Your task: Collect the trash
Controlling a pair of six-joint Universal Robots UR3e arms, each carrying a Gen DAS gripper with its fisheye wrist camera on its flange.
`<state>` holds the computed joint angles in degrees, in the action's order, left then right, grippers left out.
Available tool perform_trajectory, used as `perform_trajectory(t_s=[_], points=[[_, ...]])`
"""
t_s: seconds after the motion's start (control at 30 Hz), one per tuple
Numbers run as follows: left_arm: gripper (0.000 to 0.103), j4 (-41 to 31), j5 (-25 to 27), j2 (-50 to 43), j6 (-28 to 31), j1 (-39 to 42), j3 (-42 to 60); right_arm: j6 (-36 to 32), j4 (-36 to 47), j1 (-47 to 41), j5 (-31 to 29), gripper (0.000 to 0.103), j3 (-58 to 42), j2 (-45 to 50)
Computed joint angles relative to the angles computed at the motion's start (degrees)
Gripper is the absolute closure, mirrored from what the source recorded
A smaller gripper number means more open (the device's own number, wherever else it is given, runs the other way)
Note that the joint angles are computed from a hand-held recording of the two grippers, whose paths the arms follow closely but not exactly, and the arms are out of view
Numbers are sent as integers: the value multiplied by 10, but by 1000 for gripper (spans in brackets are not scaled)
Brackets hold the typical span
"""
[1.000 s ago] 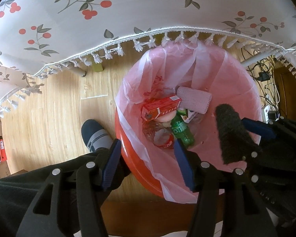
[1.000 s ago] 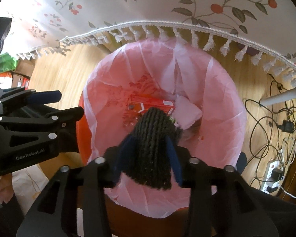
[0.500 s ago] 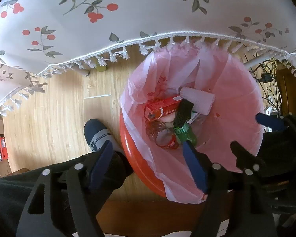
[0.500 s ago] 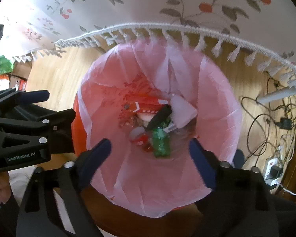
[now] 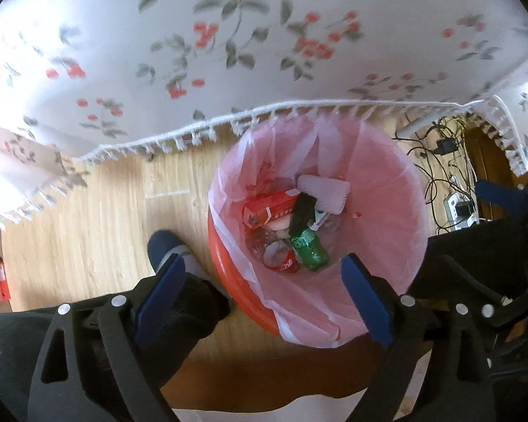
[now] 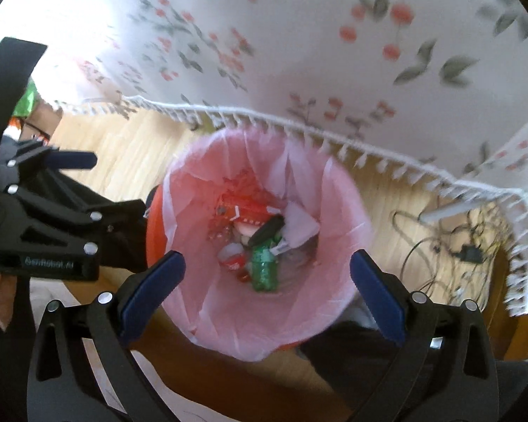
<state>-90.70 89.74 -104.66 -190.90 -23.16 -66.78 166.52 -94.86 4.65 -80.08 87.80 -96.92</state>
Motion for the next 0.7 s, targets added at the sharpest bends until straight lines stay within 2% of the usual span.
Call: perform_trajectory(t_s=[0.1,0.33,0.47,0.6,0.7], points=[[9,-15,-4,10,6,-4,23,-32,26,-3,-5,6,-14,-32],[9,-32,11,58,11,-21,48,-75,73,-16,-7,6,-24,-99],[9,-24,-22,99,38,-13,10,-84,79,-8,-7,6,-22,-121],[5,-1,48,117,43,-51,-25,-85,72,-2,-8,6,-6,-143],[5,5,55,131,41,-52,-45,-80,72,-11,-5,6,8,-156]])
